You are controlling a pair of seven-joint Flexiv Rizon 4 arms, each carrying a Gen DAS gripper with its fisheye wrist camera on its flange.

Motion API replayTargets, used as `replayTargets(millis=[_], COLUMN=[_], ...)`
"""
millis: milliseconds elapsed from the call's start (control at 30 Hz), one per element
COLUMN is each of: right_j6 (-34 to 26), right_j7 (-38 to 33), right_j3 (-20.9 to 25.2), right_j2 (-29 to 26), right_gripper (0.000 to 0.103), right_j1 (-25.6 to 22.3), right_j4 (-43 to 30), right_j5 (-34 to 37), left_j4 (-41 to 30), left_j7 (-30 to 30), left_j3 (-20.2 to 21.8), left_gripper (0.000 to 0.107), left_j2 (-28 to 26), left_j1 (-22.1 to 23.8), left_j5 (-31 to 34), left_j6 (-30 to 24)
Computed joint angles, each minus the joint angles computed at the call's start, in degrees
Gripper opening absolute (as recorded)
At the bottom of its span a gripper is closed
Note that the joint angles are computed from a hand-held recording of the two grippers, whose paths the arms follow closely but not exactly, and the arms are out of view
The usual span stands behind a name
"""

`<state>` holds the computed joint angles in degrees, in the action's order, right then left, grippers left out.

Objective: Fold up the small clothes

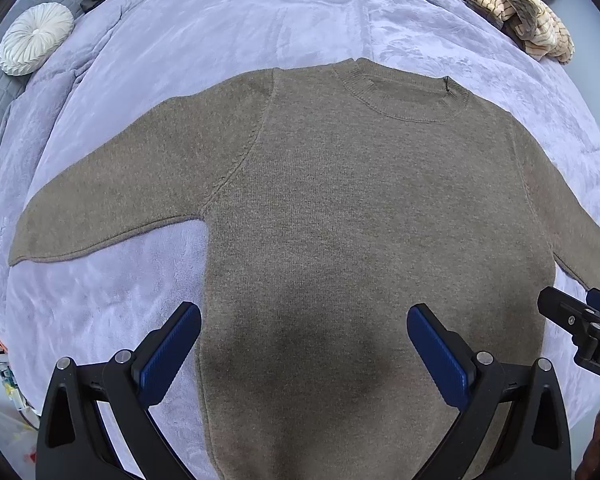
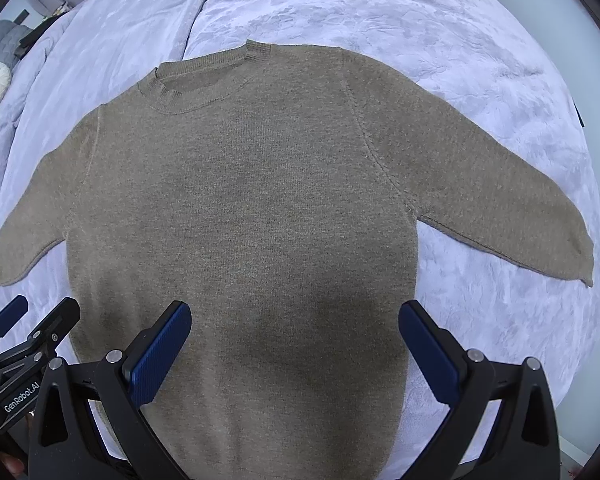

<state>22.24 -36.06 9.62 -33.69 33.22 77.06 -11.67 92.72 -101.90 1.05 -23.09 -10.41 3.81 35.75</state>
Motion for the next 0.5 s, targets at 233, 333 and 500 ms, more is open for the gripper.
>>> replayTargets(millis=[233,333,500], right_j6=[-0.3,-0.6,-0.8], right_j7=[-0.3,-0.4,-0.5], right_j3=[0.0,-0.1,-0.1], right_j2=[-0.2,-0.4,-0.5], right_gripper=[0.103,0.103,0.103], right_j1=[0.0,0.1,0.1], right_j4=[-0.3,-0.7,-0.9], right_j5=[-0.1,-0.2,-0.1], left_j4=[0.1,0.2,0.2], left_j7=[0.2,0.4,0.6], left_j3=[0.0,-0.1,-0.2], left_gripper=[0.103,0.103,0.103], left_j2=[-0.1,-0.1,-0.2], left_j1=[0.2,0.2,0.3], left_j5=[-0.2,-0.3,-0.7], left_j6=[0.1,0.3,0.4])
